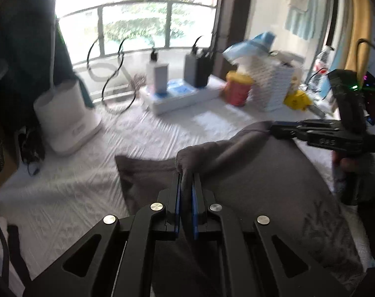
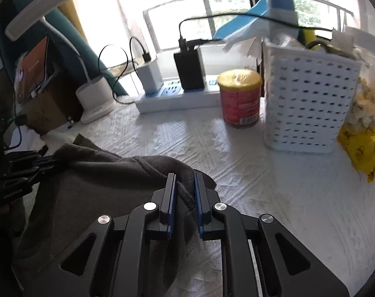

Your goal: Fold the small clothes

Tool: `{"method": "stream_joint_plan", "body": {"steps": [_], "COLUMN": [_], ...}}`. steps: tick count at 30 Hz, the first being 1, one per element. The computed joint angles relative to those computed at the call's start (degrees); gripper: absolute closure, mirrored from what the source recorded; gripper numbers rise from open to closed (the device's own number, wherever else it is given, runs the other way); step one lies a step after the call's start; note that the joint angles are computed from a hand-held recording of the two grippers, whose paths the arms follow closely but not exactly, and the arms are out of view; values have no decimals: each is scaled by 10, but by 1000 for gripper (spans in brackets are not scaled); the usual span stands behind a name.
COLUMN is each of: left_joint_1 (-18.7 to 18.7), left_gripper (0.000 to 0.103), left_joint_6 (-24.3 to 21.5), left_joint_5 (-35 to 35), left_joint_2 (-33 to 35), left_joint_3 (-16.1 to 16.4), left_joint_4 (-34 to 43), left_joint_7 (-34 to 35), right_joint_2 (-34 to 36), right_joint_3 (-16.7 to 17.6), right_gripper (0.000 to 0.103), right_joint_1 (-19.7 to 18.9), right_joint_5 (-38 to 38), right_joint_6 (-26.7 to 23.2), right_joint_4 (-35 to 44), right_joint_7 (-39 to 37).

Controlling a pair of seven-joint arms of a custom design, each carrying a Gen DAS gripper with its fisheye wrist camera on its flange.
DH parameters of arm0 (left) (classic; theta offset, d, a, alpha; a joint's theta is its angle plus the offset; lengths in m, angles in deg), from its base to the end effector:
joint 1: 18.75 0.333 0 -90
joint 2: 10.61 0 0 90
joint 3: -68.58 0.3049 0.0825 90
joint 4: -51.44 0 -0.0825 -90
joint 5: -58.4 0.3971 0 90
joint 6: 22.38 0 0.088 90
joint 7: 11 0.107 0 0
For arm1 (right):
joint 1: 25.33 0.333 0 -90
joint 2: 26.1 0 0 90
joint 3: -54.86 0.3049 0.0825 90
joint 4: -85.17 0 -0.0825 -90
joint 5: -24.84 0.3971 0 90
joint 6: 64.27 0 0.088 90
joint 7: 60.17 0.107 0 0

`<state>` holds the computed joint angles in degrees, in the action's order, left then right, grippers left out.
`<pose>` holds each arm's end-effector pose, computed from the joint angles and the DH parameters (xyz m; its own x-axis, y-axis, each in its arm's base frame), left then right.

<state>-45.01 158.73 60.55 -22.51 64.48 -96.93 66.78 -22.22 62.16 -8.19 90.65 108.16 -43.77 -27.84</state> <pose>0.4201 -0.2503 0.4026 -0.3901 -0.9143 0.1088 -0.6884 0.2112 -0.6939 0.5348 0.1693 0.3640 0.3908 -0.9006 -0.1902 -0.7174 -0.1685 -0.6760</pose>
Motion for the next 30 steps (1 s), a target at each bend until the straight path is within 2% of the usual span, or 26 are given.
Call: {"method": "stream_joint_plan", "body": {"steps": [1,3,4,5,6,8,13,15,23,27,30], "left_joint_1": [-3,-21,-27,-17,-6,3,-5,-20,-50,-58,-69], "left_gripper": [97,97,97,97,97,97,96,96,96,96,96], "left_joint_6": [-6,-16,-18,-19,-19,-21,-35,-30,-40,-53,-48], "left_joint_5": [-3,-27,-39,-37,-33,-31,-50,-66,-86,-106,-136], "left_joint_2": [3,7,6,3,0,-8,-25,-33,-38,-26,-17], "left_joint_3": [4,21,25,15,5,-3,9,24,39,40,47], "left_joint_4": [1,1,-1,-4,-7,-14,-23,-29,-31,-22,-19], "left_joint_7": [1,13,21,19,13,6,-1,8,32,59,88], "right_joint_2": [2,1,-1,-4,-7,-11,-38,-48,-58,-41,-33], "right_joint_3": [-1,1,3,6,5,-1,1,-6,-35,-38,-34], "right_gripper": [78,73,73,72,72,71,71,71,71,71,71], "right_joint_1": [3,5,5,7,15,22,17,21,31,14,4], "right_joint_5": [-19,-36,-36,-35,-70,-131,-130,-148,68,65,56], "right_joint_6": [6,24,30,44,77,107,109,98,14,-62,-90], "right_joint_4": [-3,-9,-11,-16,-27,-44,-69,-82,-65,-49,-37], "right_joint_7": [16,30,27,20,44,100,115,138,-8,-1,4]}}
